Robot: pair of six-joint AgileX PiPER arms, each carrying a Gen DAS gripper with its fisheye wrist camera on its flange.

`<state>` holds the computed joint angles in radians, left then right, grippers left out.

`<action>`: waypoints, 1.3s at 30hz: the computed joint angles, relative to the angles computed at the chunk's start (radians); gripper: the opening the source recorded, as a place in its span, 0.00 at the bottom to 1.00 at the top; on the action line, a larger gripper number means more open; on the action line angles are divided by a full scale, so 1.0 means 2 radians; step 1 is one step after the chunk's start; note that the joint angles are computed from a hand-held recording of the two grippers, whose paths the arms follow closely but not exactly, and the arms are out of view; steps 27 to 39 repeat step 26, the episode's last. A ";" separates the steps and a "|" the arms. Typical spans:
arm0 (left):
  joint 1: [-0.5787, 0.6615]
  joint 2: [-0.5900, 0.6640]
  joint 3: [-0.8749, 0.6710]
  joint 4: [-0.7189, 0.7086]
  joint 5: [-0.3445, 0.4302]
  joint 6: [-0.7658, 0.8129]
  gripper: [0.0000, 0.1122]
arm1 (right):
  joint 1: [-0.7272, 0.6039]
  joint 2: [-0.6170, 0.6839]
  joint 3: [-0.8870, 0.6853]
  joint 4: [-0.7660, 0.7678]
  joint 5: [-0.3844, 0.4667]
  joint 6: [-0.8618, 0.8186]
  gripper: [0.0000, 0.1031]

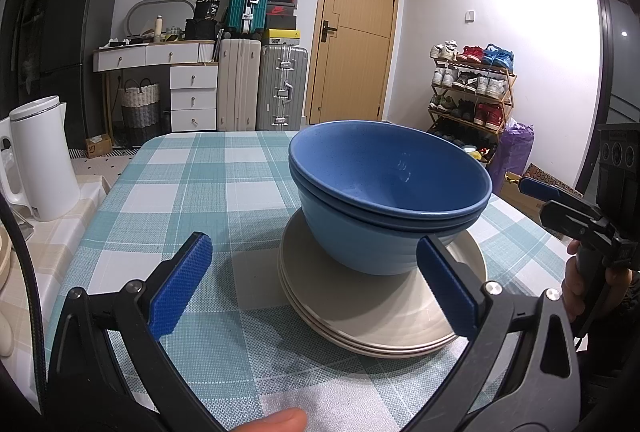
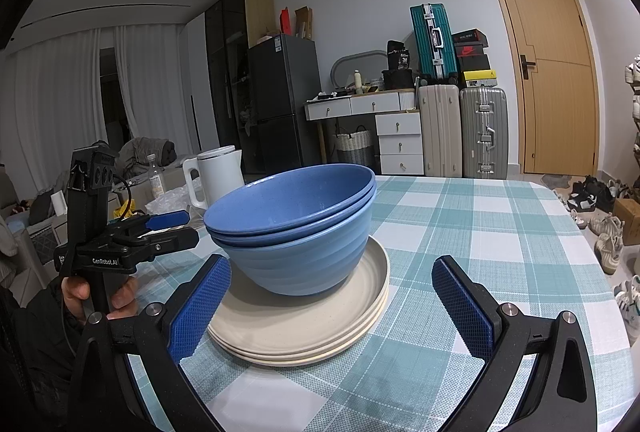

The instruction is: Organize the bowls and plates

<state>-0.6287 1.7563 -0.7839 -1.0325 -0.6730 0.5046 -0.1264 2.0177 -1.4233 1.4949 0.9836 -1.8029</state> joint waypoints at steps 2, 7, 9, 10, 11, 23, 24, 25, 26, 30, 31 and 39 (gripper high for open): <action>0.001 0.000 0.000 0.001 0.000 -0.001 0.91 | 0.000 0.000 0.000 0.000 0.000 0.000 0.99; -0.001 0.000 0.000 -0.001 0.000 0.000 0.91 | 0.000 0.000 0.000 0.000 0.000 0.000 0.99; -0.001 0.000 0.000 -0.001 0.000 0.000 0.91 | 0.000 0.000 0.000 0.000 0.000 0.000 1.00; 0.002 0.001 0.000 0.004 0.001 -0.003 0.91 | 0.001 -0.001 0.001 0.000 -0.001 -0.001 1.00; 0.001 0.000 0.000 0.001 0.000 -0.001 0.91 | 0.000 -0.001 0.002 0.001 0.000 -0.001 1.00; 0.002 0.002 0.001 0.003 -0.004 -0.004 0.91 | 0.000 -0.001 0.001 0.000 0.000 -0.001 1.00; 0.001 0.002 0.001 0.002 -0.003 -0.003 0.91 | 0.000 0.000 0.000 0.000 0.000 0.000 1.00; 0.005 0.003 0.002 0.008 -0.002 -0.008 0.91 | 0.000 0.000 -0.001 0.000 0.000 0.001 1.00; 0.004 0.003 0.002 0.007 -0.002 -0.008 0.91 | 0.000 0.000 0.000 0.000 0.000 0.000 1.00; 0.004 0.003 0.002 0.007 -0.002 -0.008 0.91 | 0.000 0.000 0.000 0.000 0.000 0.000 1.00; 0.004 0.003 0.002 0.007 -0.002 -0.008 0.91 | 0.000 0.000 0.000 0.000 0.000 0.000 1.00; 0.004 0.003 0.002 0.007 -0.002 -0.008 0.91 | 0.000 0.000 0.000 0.000 0.000 0.000 1.00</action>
